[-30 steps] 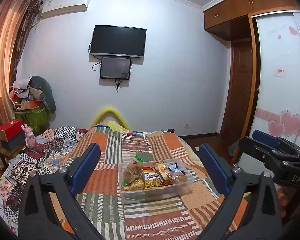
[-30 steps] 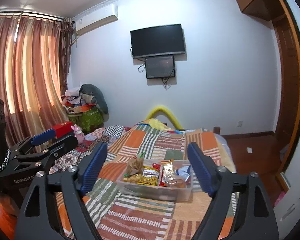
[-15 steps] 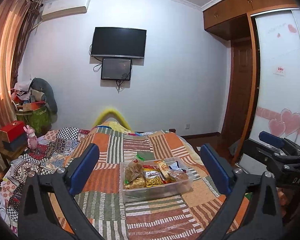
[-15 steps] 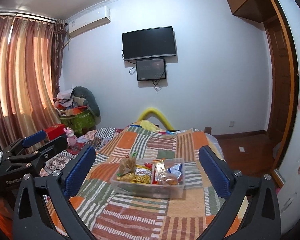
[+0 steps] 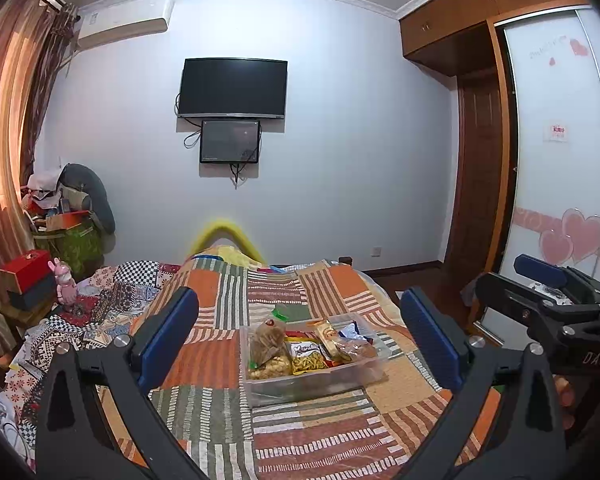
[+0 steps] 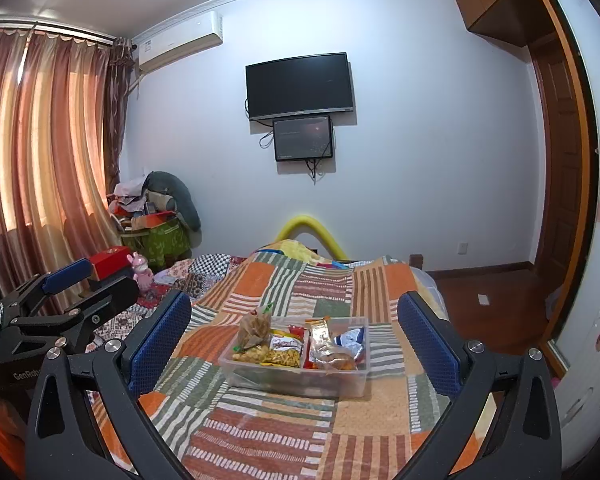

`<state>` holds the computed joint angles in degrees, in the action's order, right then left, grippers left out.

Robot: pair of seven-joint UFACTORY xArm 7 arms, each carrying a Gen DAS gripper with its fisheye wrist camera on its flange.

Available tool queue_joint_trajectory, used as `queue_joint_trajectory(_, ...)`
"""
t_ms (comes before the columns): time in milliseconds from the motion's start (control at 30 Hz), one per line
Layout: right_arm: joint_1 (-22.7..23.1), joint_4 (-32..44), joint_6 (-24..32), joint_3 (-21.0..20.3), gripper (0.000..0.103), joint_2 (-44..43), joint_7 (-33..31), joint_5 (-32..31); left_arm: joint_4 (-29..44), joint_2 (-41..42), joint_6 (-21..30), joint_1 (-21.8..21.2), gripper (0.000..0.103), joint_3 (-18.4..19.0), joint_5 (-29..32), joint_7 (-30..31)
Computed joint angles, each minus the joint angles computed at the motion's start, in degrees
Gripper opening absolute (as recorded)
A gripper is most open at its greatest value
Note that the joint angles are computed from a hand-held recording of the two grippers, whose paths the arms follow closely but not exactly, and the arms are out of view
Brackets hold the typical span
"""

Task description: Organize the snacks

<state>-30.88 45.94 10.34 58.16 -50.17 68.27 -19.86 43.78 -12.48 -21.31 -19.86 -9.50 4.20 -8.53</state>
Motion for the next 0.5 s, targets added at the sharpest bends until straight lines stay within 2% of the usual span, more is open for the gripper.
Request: queue_joint_trajectory(500,0.3,0.3,0.6,-0.1,0.103,0.2,0.0,-0.4,0.0,0.2,0.3,1.7,0.103,-2.5,-3.0,2.2)
